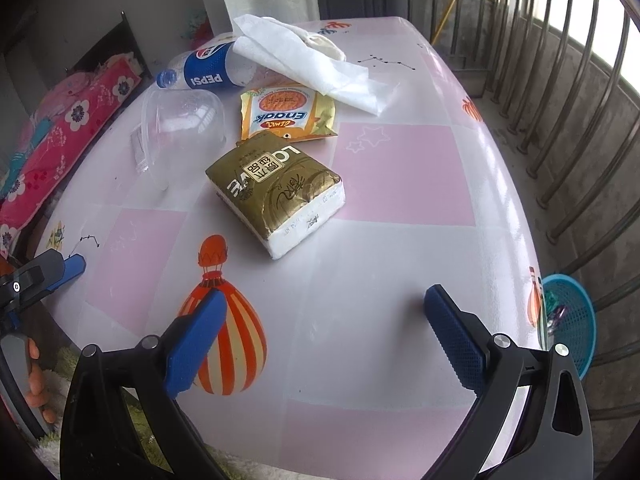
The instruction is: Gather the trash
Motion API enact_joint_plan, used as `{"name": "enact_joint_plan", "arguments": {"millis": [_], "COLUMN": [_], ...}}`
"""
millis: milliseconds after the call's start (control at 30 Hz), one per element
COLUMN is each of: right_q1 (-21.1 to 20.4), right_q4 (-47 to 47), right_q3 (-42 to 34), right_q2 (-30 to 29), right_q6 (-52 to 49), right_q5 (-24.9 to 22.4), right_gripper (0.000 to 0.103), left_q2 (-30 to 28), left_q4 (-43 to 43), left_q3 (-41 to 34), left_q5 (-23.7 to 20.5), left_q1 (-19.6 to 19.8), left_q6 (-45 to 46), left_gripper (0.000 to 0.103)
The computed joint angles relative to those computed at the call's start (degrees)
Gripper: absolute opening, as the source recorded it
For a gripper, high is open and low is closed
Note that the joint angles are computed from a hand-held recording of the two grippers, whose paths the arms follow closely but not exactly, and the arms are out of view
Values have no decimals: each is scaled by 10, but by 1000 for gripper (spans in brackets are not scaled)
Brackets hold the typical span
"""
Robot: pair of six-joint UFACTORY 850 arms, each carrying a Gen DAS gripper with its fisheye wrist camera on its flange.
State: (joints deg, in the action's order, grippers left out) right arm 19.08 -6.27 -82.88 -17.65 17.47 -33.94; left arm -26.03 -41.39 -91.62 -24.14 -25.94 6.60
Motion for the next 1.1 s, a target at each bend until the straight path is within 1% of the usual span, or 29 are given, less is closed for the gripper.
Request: {"name": "enact_joint_plan", "arguments": {"millis": [100,300,600,767,1100], "right_q1": [1,2,0,3,-12], "right_q4": [-1,-9,-2,-11,71], "right_q3": [3,11,24,25,26], "right_q2": [1,5,11,11,14], "right_q6": [-2,2,2,6,-54], "right_q5": [7,23,47,48,55], "right_gripper": [95,95,95,95,95], "left_q2": [3,5,14,13,11], "left_q4": [-29,-23,-149,-143,-142], "left_q3": [8,12,35,32,30], "left_q5": [6,15,19,18,16], "left_q1": [2,-1,11,11,11], "left_q6": [22,20,126,121,121], "left_gripper": [97,97,97,97,97]}}
